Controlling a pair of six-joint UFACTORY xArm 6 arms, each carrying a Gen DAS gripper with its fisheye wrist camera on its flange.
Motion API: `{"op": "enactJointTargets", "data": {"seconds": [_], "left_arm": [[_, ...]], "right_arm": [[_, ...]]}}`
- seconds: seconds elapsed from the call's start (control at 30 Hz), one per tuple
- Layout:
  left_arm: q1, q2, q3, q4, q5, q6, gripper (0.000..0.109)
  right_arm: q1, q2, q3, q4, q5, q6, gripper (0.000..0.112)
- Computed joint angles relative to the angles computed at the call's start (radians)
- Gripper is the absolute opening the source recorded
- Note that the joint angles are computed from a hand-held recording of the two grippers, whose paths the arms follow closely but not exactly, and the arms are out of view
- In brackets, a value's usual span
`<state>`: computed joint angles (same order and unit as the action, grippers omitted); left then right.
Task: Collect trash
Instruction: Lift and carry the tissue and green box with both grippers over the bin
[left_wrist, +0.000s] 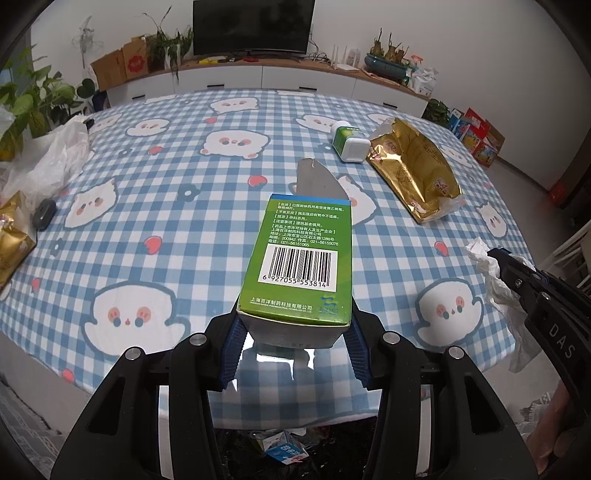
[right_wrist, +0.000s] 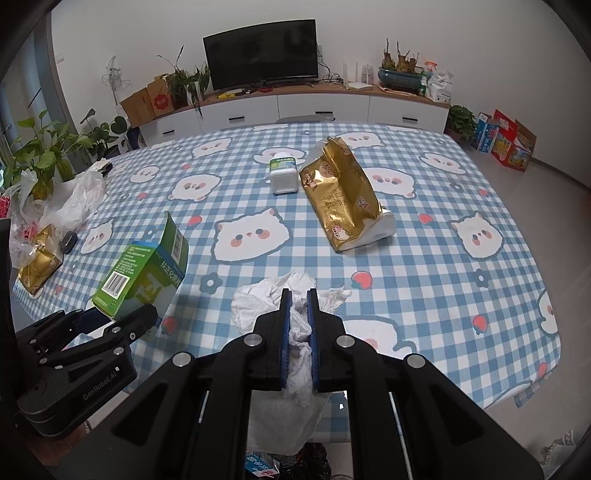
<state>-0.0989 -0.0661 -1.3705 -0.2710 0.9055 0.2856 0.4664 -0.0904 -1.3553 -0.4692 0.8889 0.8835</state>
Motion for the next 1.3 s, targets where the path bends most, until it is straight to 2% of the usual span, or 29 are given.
{"op": "enactJointTargets", "data": {"seconds": [0.77, 1.3], "left_arm": [[0.065, -0.309, 0.29, -0.07, 0.016, 0.097, 0.047], [0.11, -0.493, 0.487, -0.084, 0.06, 0.136, 0.047]], "right_arm": [[0.125, -0.142, 0.145, -0.061, 0.025, 0.142, 0.007], [0.222, -0.254, 0.288, -0.101, 0.094, 0.231, 0.007]]}}
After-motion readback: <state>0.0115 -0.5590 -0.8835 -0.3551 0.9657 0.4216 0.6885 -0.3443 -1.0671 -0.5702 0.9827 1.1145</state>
